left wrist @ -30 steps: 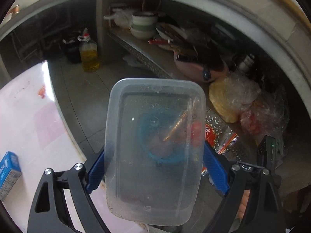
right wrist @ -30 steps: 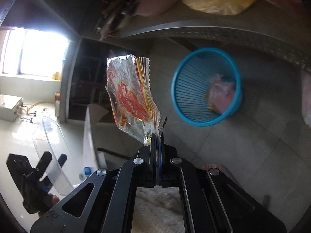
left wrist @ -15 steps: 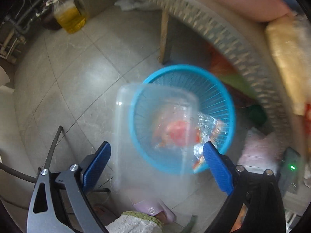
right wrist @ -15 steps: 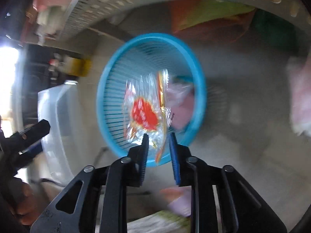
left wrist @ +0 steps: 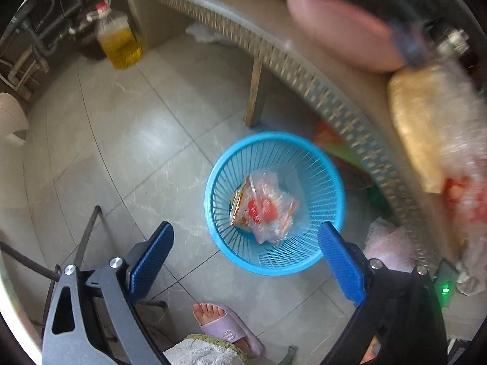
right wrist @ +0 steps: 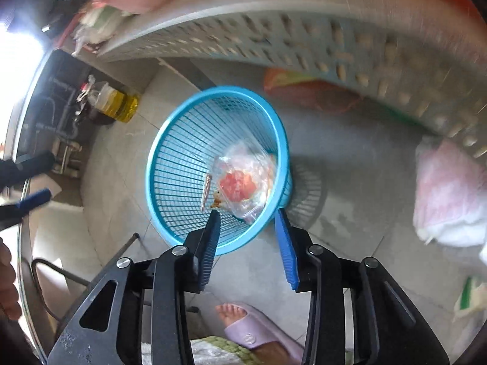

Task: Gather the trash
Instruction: 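Move both tools back over the table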

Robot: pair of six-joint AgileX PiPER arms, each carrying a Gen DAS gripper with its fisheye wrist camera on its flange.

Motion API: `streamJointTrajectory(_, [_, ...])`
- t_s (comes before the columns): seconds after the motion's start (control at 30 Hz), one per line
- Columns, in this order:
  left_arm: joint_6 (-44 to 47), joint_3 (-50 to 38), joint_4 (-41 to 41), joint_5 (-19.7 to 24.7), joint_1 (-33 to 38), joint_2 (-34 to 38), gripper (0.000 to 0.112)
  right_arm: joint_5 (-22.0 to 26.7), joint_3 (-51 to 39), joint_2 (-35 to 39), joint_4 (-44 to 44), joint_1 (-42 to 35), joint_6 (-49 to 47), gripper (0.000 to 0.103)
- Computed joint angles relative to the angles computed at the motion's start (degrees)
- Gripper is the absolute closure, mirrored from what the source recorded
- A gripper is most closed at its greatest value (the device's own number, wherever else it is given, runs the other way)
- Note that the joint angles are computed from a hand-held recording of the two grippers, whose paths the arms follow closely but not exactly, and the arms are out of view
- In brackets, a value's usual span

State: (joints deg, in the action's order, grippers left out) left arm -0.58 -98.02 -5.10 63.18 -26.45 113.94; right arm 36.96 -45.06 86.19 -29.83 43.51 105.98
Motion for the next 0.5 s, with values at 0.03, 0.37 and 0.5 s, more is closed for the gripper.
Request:
streamJointTrajectory(0.03, [0.6, 0.8, -1.0, 0.3, 0.6, -2.1, 0.019, 1.4, -0.6, -0.4, -1.1, 1.1, 0.6, 0.064])
streamJointTrajectory(0.37, [13.5, 25.0, -13.6, -1.6, 16.2, -39.7, 0.019, 14.3, -11.5, -3.5, -7.2, 12.5, -2.8, 0.048])
streamJointTrajectory(0.5, [24.3, 31.3, -20.6, 4.8, 34.4, -51.9, 0.019, 13.2, -17.9, -1.5, -5.1, 13.9, -11.7, 0.048])
